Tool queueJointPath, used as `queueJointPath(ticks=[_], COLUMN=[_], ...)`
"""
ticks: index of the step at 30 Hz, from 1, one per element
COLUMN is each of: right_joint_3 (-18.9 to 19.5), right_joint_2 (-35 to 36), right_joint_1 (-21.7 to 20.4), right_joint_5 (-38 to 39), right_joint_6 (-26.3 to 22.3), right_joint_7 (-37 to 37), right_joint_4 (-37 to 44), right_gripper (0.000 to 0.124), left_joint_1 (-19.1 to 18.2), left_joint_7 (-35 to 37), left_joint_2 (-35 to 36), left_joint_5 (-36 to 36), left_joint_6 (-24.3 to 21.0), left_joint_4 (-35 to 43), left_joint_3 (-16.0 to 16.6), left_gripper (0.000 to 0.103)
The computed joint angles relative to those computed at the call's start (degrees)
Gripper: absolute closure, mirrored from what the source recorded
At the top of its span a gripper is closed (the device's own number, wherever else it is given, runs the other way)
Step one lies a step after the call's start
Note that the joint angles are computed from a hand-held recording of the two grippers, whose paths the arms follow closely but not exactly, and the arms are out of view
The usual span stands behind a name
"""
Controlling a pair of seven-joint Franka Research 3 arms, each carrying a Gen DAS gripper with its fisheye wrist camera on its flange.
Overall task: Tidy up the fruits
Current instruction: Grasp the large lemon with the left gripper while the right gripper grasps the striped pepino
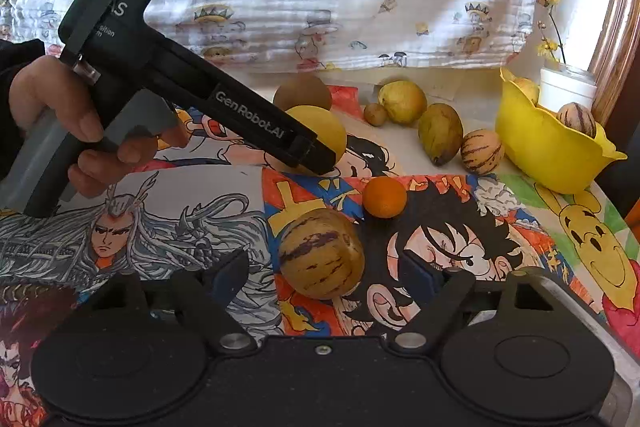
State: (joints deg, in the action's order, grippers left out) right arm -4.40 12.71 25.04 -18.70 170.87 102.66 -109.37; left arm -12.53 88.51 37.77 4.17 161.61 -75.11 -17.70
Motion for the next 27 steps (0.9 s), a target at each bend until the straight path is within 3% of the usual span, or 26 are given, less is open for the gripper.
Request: queueJointPath(ticks=[9, 14, 22, 27], right_joint_3=[1.6, 2.8, 3.28, 3.16], right_joint_2=[1.45, 2.08, 2.3, 2.43], right_joint_1=[-1.48, -2.48, -2.57, -2.28], right_joint_5=[5.62, 10.76, 15.61, 16.86], right_joint_6=[0.69, 1.19, 2.22, 2.73], right_joint_7=[-3.4, -6.59, -9.69, -10.77], right_joint_4=[0.87, 1.29, 1.03, 0.97], right_gripper=[0.051, 0.054, 0.07, 0.073], left_joint_1=[-1.2, -1.18, -1.52, -1.77], left_joint_7=[-0.59, 0.31, -0.19, -1.27], left_joint_2=[2.53, 3.47, 3.62, 3.31], left_joint_5=[0.57, 0.34, 0.25, 0.75], left_joint_6=[-0.68, -1.88, -1.27, -0.19], left_joint_4=[3.37, 4.72, 4.76, 3.98], left_joint_3=[0.61, 0.16, 0.56, 1.05], left_gripper=[0.024, 0.039, 0.041, 0.042])
